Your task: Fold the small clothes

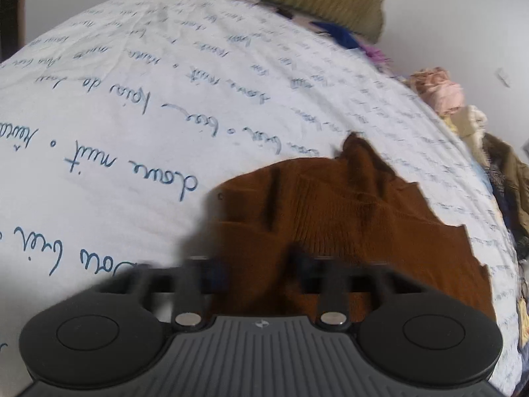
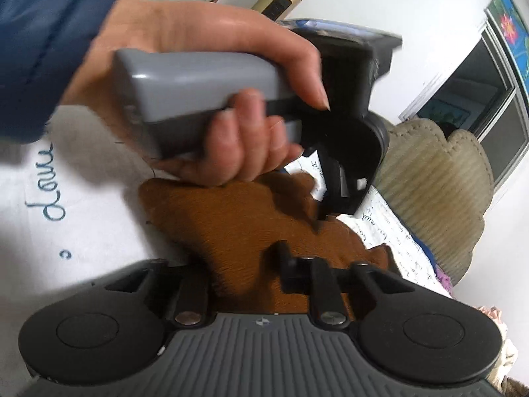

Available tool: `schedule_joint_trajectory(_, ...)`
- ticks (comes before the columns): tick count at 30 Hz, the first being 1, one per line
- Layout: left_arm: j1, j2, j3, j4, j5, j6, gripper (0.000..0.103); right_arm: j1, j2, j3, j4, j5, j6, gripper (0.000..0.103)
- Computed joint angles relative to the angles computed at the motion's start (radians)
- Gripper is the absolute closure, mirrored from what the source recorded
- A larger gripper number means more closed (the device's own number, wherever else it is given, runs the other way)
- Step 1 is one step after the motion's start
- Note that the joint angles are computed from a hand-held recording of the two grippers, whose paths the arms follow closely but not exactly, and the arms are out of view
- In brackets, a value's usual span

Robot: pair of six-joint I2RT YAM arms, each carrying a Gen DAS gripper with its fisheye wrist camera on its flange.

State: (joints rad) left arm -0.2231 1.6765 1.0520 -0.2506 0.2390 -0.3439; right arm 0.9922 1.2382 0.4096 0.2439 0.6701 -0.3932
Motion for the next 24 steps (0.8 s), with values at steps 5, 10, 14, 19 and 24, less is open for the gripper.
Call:
schedule_joint_trajectory(5, -0.052, -0.028, 0.022, -0.046, -0.101, -0.009, 0.090, -0.002, -0.046, -0.047, 0.063, -0.001, -0.060, 0.092)
schedule_joint_trajectory(10, -0.143, -0.069, 0.077, -0.113, -0.236, 0.000, 0.090, 0.009, -0.186, -0.110, 0.055, 0.033, -0.074, 0.094)
schedule_joint_trajectory(14, -0.217, -0.087, 0.158, -0.166, -0.307, -0.031, 0.091, 0.000, -0.356, -0.152, -0.014, 0.066, -0.081, 0.094)
schedule_joint_trajectory(19, -0.329, -0.034, 0.300, -0.227, -0.399, -0.032, 0.091, -0.085, -0.620, -0.160, -0.210, 0.049, -0.048, 0.094)
schedule_joint_trajectory(24, -0.431, 0.070, 0.447, -0.281, -0.460, -0.029, 0.091, -0.299, -0.878, -0.164, -0.410, -0.082, -0.048, 0.094)
